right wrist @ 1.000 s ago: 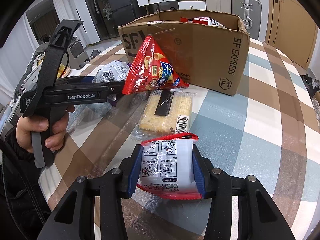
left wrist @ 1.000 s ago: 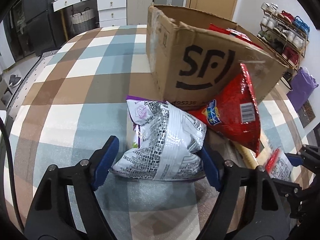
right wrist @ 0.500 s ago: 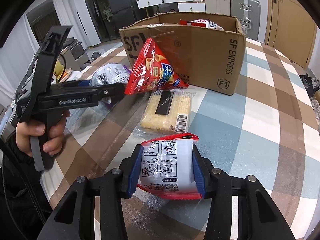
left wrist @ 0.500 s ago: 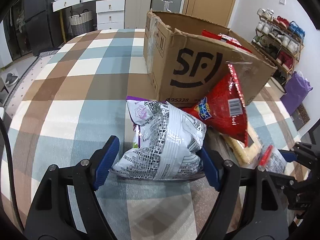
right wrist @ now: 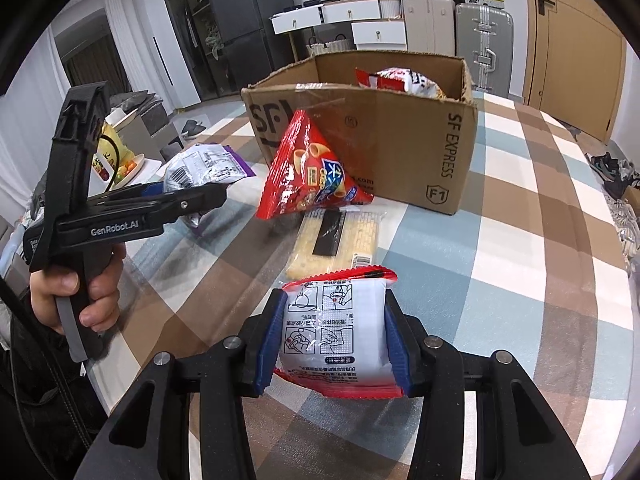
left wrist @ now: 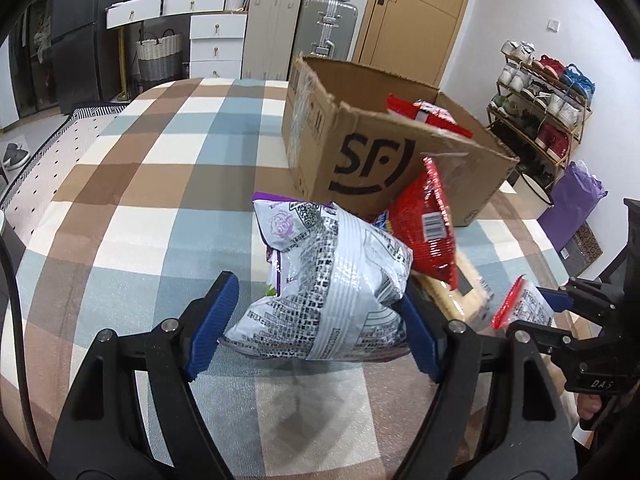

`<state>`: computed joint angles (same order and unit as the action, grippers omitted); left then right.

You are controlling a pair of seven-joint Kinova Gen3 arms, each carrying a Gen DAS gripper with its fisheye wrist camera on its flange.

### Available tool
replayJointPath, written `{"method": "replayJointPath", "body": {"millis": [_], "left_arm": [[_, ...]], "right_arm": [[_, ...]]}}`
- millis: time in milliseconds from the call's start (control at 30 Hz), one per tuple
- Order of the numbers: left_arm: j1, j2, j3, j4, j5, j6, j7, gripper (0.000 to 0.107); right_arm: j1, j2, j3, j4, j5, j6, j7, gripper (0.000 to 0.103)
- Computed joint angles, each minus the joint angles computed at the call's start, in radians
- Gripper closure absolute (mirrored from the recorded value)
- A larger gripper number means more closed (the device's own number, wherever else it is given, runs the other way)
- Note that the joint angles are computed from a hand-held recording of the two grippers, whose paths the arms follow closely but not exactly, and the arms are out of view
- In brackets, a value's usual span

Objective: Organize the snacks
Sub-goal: 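Carry both bags into the cardboard box and open both tools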

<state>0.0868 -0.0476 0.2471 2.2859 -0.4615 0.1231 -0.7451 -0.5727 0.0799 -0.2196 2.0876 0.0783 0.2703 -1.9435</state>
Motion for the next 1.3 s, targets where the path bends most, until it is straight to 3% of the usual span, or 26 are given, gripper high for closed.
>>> {"method": "replayJointPath", "body": {"millis": [133, 633, 833, 1100, 1300], "left_arm": [[0.031, -0.031, -0.026, 0.0, 0.073, -0.002, -0.071, 0.031], [-0.025, -0.102, 0.04, -0.058, 0.238, 0.028, -0.262, 0.031], [-0.082, -0.11, 0.097, -0.098, 0.213, 0.042, -0.26, 0.031], [-0.13, -0.101, 0.151, -0.166, 0.135, 0.077, -0.203, 0.031], [-0.121, -0.071, 0.15, -0.223, 0.047, 0.095, -0.138, 0.031]], "right_arm": [[-0.007, -0.023, 0.007, 0.007, 0.032, -0.013, -0.036, 0.056], [-0.01, -0.057, -0.005, -0.046, 0.293, -0.029, -0.277, 0.056], [-0.008, -0.057, -0.004, -0.089, 0.351, -0.022, -0.321, 0.056], [0.01, -0.04, 0.017, -0.149, 0.347, -0.031, -0.301, 0.056], [0.044, -0.024, 0.024, -0.184, 0.245, -0.054, -0.193, 0.056]]}}
